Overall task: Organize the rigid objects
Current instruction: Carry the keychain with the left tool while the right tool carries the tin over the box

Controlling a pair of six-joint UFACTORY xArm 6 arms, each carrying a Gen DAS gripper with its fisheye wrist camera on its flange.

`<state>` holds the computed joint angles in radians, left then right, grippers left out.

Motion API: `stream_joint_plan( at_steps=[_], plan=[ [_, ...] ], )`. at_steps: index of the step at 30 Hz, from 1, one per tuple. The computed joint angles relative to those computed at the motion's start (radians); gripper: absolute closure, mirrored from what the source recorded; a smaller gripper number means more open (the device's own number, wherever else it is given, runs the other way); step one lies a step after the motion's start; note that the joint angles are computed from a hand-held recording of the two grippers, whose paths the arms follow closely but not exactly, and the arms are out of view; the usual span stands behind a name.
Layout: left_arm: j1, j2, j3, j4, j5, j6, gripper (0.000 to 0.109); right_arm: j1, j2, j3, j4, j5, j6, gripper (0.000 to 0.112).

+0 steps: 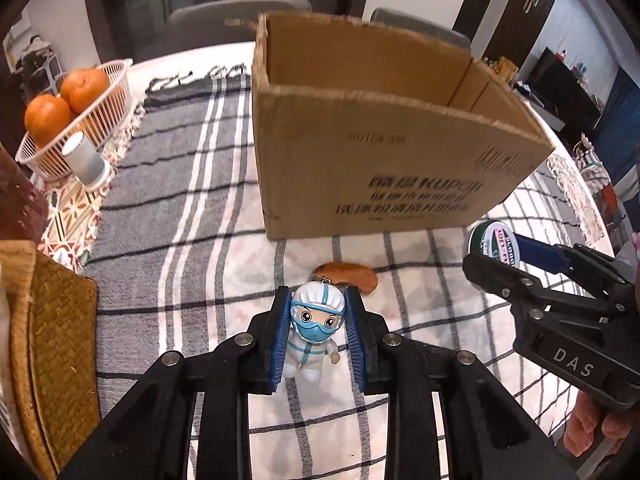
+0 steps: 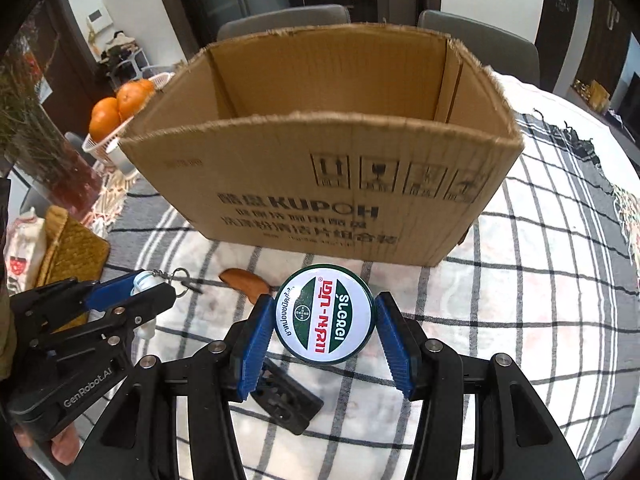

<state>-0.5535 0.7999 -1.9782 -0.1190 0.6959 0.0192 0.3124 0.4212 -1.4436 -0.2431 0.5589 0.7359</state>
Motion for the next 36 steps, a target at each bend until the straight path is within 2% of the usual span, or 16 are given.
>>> stream_joint_plan(
  at_steps=[10,17,28,36],
  plan=[
    [-0.007,-0.099,0.097,-0.017,-0.116,0.030,0.082,0.007,-0.069,0.026,-0.077,-0.035,0.056,0.060],
    [-0.016,-0.143,0.123,-0.039,-0.171,0.064,0.082,0.009,-0.140,0.058,-0.209,-0.050,0.151,0.060],
    [-0.032,-0.174,0.105,-0.080,-0.221,0.115,0.082,0.007,-0.217,0.073,-0.359,-0.065,0.269,0.060],
    [-0.032,-0.134,-0.004,-0.084,-0.192,0.128,0.082,-0.007,-0.220,0.039,-0.395,-0.072,0.286,0.060]
  ],
)
